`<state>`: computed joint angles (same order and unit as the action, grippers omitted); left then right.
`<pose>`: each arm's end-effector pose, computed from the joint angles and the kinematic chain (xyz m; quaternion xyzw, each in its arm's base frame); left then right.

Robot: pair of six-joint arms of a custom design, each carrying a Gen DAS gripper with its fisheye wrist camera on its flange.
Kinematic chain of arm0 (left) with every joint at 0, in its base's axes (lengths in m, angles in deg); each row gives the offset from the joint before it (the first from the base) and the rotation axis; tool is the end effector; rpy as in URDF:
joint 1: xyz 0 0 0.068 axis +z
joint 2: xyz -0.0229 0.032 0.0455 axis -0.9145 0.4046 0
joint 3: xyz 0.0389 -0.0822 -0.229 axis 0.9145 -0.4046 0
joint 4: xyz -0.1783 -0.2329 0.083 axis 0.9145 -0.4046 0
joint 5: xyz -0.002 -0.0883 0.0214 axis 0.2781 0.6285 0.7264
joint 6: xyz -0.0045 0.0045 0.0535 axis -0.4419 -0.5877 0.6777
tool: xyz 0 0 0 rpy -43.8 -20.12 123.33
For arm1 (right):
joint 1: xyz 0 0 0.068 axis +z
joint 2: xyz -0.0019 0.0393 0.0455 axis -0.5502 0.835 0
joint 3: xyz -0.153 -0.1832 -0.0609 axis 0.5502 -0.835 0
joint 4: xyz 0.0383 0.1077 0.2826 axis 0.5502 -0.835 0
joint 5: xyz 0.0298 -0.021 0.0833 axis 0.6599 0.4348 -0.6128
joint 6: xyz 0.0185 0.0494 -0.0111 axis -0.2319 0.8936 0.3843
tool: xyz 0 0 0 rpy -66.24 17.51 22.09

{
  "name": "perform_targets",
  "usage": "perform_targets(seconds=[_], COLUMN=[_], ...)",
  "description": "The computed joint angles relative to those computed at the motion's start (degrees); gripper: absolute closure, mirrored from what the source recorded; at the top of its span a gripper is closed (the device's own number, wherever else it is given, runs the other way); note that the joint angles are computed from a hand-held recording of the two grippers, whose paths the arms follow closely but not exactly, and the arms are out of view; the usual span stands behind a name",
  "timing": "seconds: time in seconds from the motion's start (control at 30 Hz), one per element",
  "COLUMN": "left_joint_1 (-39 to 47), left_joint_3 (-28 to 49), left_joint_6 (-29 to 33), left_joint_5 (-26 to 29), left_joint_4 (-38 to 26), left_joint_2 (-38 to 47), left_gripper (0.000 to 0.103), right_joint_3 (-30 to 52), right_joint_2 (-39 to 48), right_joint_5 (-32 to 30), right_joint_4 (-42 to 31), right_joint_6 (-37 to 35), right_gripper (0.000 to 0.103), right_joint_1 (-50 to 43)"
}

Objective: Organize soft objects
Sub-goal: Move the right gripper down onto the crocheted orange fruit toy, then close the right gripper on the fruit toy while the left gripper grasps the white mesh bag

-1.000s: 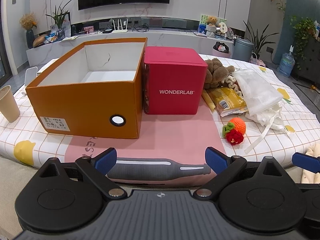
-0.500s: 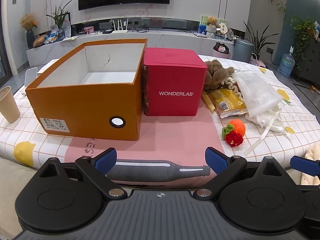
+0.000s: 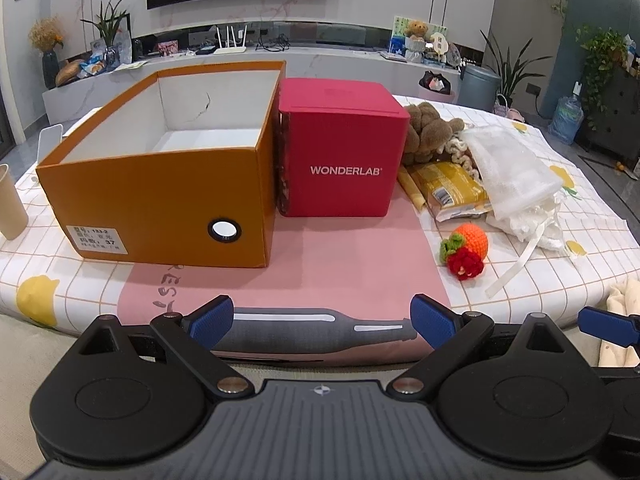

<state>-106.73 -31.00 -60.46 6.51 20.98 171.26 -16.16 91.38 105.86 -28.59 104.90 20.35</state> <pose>0.2702 -0.2291 0.0871 0.2545 0.8868 -0.1337 0.3619 0.1488 0.1602 0.0727 0.2475 0.8891 -0.0974 0.3724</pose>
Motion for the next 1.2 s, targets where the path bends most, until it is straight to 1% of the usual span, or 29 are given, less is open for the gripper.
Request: perform_targets(seconds=[0.07,0.1,0.17,0.27,0.37,0.47,0.5,0.6,0.7,0.77,0.83,0.9,0.93,1.0,1.07,1.1,1.17,1.2], left_joint_1=[-0.07,-0.1,0.07,1.29,2.65,3.56,3.81,4.32,4.38,4.23,4.03,3.95,3.91,3.86,3.71,3.59,3.26,2.92], left_joint_3=[0.21,0.34,0.66,1.76,1.84,3.25,3.64,3.9,4.7,5.08,5.46,6.08,6.2,6.38,6.7,6.8,6.93,7.12], left_joint_6=[0.24,0.44,0.47,0.33,0.5,1.18,1.54,1.65,2.04,2.3,2.72,3.04,3.19,3.35,3.42,3.52,3.79,3.95], left_joint_5=[-0.53,-1.24,-3.02,-3.65,-3.22,-3.4,-3.28,-2.61,-2.15,-2.18,-2.33,-2.21,-2.13,-2.01,-2.33,-2.61,-3.26,-3.96], left_joint_4=[-0.06,0.13,0.66,0.46,1.42,1.1,0.88,1.37,1.08,1.39,1.44,1.35,1.29,1.27,1.17,1.16,1.36,1.33], left_joint_2=[-0.02,-0.07,-0.24,-0.08,-0.34,0.67,1.03,1.88,3.06,3.95,4.76,5.82,6.12,6.71,7.29,7.5,7.85,8.04], left_gripper=[0.0,0.0,0.0,0.0,0.0,0.0,0.0,0.0,0.0,0.0,0.0,0.0,0.0,0.0,0.0,0.0,0.0,0.0], right_joint_3=[-0.3,-0.85,-1.97,-2.74,-4.54,-3.37,-2.14,0.69,2.97,3.24,3.46,4.22,4.41,5.15,5.74,5.71,5.71,5.83], right_joint_2=[-0.28,-1.04,-2.57,-3.41,-4.2,-0.07,2.45,8.53,13.56,15.17,16.11,17.59,18.14,19.33,19.95,19.94,19.8,19.6], right_joint_5=[0.01,-0.07,-0.59,-1.32,-5.4,-12.32,-14.6,-17.74,-17.56,-18.54,-18.68,-17.99,-17.47,-16.79,-14.5,-14.33,-14.31,-14.29], right_joint_4=[0.96,2.44,6.47,12.19,20.03,25.94,27.29,30.37,32.16,33.67,34.45,34.77,35.05,34.81,33.66,33.9,34.22,33.84], right_joint_6=[-1.27,-3.47,-9.46,-18.58,-28.46,-36.36,-38.18,-42.08,-44.08,-44.5,-45.02,-45.83,-46.18,-46.36,-45.34,-45.69,-46.11,-45.93], right_gripper=[0.008,0.007,0.007,0.007,0.007,0.008,0.012,0.013,0.013,0.013,0.022,0.026,0.031,0.038,0.038,0.04,0.052,0.055], right_joint_1=[-0.44,-1.2,-3.51,-7.44,-13.5,-21.89,-24.98,-30.52,-32.94,-33.86,-34.05,-33.78,-33.62,-33.56,-32.96,-33.02,-33.13,-33.14])
